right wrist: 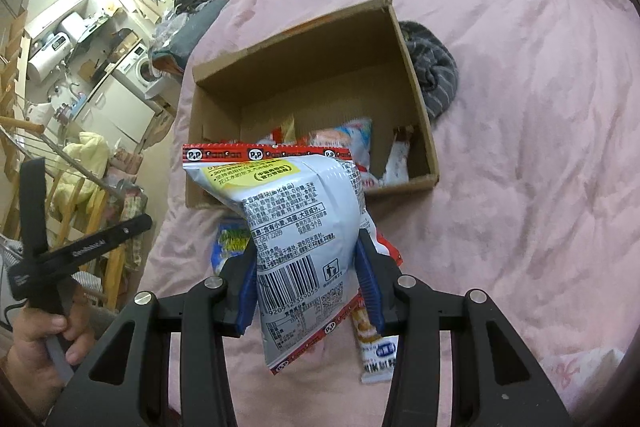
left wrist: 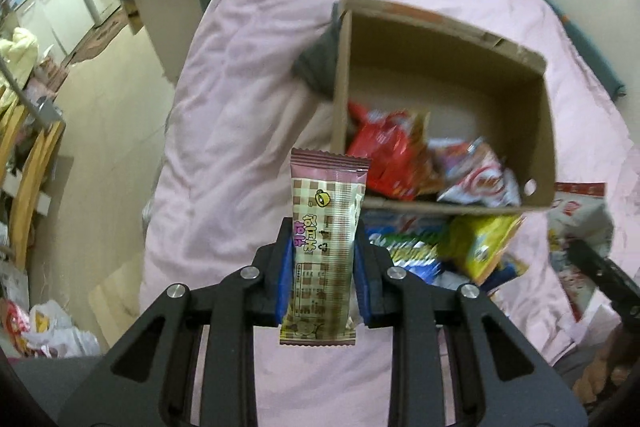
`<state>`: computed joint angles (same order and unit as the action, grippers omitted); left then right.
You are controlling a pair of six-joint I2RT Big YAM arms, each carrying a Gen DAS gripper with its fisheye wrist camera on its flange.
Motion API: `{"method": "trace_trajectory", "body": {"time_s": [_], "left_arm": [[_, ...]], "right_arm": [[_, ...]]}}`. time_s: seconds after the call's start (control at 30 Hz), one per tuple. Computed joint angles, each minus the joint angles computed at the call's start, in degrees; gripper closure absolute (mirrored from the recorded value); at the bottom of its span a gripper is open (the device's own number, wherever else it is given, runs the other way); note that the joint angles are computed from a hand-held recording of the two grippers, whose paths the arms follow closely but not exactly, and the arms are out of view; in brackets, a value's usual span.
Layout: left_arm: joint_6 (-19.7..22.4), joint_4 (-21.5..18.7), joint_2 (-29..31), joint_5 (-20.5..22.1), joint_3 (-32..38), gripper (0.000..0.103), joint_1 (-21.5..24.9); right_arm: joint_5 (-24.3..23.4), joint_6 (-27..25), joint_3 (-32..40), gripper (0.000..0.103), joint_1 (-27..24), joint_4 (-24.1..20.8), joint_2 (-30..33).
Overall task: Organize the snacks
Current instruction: 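Carry the white bag and wafer bar into the box and open both grippers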
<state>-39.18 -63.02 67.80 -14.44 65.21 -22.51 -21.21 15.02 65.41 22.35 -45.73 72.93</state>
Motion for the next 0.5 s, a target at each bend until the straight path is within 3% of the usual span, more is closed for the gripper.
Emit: {"method": "trace_trajectory", "body": {"time_s": [0.23,0.5], "left_arm": [[5.7,2.1,6.4,0.3,8.1,0.08,1.1],[8.2,5.2,12.4,1.4,13.9,0.08,2.0]], "right_arm": [[1.4,1.1,6.8,0.058,-0.2,0.5,4.9],[3.4,-0.6,14.6,0.058,0.1,0.8,12.4]]}}
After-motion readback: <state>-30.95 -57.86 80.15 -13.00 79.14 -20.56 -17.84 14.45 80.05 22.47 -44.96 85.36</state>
